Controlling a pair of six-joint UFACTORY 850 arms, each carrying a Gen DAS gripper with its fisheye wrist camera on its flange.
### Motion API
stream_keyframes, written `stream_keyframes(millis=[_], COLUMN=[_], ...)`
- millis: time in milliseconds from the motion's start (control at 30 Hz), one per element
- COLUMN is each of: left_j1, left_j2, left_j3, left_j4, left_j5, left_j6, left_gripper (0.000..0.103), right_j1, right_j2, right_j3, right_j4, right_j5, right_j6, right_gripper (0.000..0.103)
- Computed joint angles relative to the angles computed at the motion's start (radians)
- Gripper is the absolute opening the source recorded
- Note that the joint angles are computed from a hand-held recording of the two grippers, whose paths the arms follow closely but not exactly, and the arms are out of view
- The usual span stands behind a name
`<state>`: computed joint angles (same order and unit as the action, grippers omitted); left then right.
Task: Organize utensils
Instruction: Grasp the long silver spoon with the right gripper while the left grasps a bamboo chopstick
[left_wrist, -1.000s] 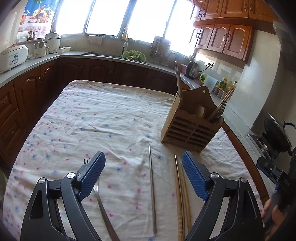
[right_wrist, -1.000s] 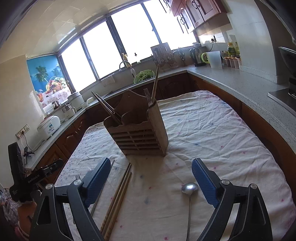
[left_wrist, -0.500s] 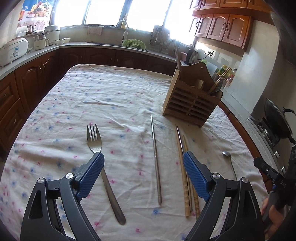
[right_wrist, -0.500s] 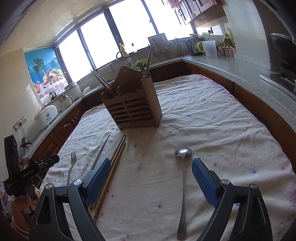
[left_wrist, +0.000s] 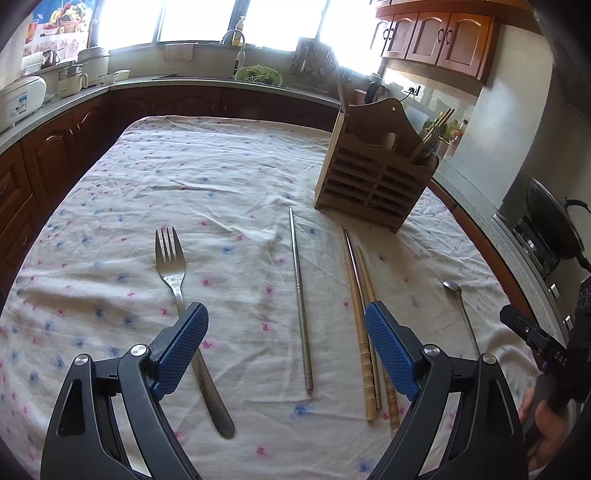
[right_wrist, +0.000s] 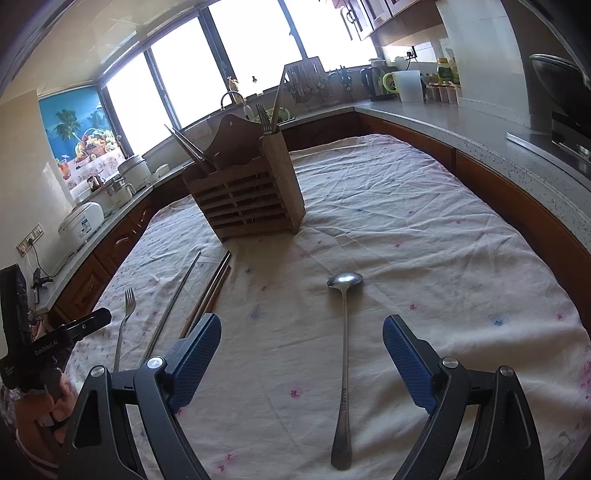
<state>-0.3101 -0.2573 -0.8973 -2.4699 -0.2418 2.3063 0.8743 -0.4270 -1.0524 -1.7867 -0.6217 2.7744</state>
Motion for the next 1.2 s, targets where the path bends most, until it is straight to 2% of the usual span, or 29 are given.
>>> stream_keyframes(millis=[100, 167, 233, 300, 400, 433, 500, 600, 833, 1000, 1100, 1200], left_j1=[-0.012, -0.018, -0.024, -0.029, -0.044, -0.051, -0.068, -0.092, -0.117, -0.119, -0.115, -0.122], left_j2=[-0.011, -0.022, -0.035, -0.054, -0.098, -0.115, -0.151, -0.209, -0.309, -0.372, -0.387, -0.402], left_j3=[-0.017, -0.034, -0.055, -0.085, -0.151, -0.176, -0.224, -0.3, -0.422, -0.493, -0.506, -0.534], left_j4=[0.035, 0.125, 0.231, 0.374, 0.622, 0.691, 0.819, 1.03, 1.295, 1.553, 1.563, 1.655], left_j5=[0.001, -0.006, -0.019, -0.04, -0.066, -0.068, -0.071, -0.063, -0.062, -0.066, -0.065, -0.067], left_j6=[-0.02, -0.1, -0.192, -0.315, -0.523, -0.577, -0.677, -0.863, -1.11, -1.367, -1.386, -1.462], left_gripper=[0.089, 0.089, 0.087, 0.075, 0.058, 0.056, 0.047, 0.041, 0.035, 0.03, 0.028, 0.028], right_j1=[-0.008, -0.015, -0.022, -0.033, -0.052, -0.058, -0.07, -0.087, -0.12, -0.137, -0.147, -0.155], right_j2=[0.0, -0.004, -0.01, -0.014, -0.025, -0.028, -0.034, -0.041, -0.055, -0.065, -0.075, -0.092], right_j3=[0.001, -0.003, -0.013, -0.021, -0.035, -0.039, -0.048, -0.059, -0.064, -0.067, -0.075, -0.094], right_j4=[-0.001, 0.005, 0.022, 0.027, 0.05, 0.054, 0.07, 0.089, 0.11, 0.101, 0.096, 0.121], right_j5=[0.005, 0.015, 0.026, 0.047, 0.08, 0.092, 0.112, 0.14, 0.182, 0.207, 0.227, 0.251], right_j6=[-0.004, -0.016, -0.044, -0.057, -0.093, -0.101, -0.125, -0.153, -0.167, -0.154, -0.161, -0.202], right_gripper=[0.09, 0.09, 0.084, 0.071, 0.062, 0.059, 0.049, 0.041, 0.03, 0.023, 0.021, 0.019])
